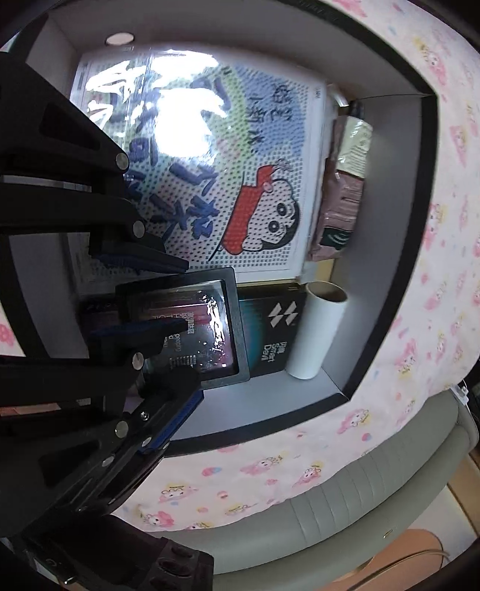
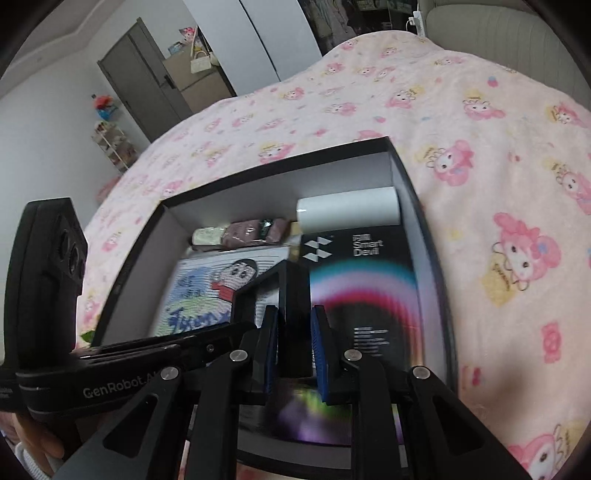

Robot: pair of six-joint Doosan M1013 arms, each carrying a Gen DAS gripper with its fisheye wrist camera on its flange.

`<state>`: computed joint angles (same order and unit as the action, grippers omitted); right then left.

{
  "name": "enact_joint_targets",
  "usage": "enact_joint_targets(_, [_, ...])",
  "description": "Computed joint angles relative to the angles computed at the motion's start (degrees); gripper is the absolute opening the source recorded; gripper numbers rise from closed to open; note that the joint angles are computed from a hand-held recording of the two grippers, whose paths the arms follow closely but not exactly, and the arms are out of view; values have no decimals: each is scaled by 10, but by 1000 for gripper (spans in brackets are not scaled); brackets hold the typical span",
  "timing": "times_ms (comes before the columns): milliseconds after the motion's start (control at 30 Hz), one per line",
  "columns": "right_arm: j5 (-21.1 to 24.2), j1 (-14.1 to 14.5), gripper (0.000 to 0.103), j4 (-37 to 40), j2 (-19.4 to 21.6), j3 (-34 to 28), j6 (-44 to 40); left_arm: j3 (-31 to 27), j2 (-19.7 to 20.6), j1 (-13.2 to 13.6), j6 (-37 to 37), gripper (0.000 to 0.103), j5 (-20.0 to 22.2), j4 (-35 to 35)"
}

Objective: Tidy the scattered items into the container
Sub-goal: 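Lift the magnifier with the right gripper toward the DAPHNE box, then lower the magnifier into the box onto the Smart Devil box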

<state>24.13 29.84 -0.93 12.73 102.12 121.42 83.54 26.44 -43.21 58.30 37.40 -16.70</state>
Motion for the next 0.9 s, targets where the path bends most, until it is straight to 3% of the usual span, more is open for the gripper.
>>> enact_joint_targets(200, [16, 0, 16, -9, 3, -2, 14, -9, 5, -7, -27, 23, 21, 38])
enact_joint_targets(333, [30, 8, 16, -79, 3, -6, 76, -18, 8, -12, -38, 23, 40, 57])
enact_joint_targets(433, [31, 13, 16, -135, -1, -5, 125, -6, 0, -11, -42, 23, 14, 42])
enact_joint_targets(567, [10, 9, 16, -157, -14, 6, 154, 1, -14, -18, -146, 23, 7, 134])
enact_joint_targets(667, [3, 6, 16, -157, -19, 10, 156, -4, -14, -19, -214, 23, 33, 181])
enact_joint_targets(900, [4, 1, 16, -132, -18, 11, 141, -42, 12, -16, -179, 23, 98, 140])
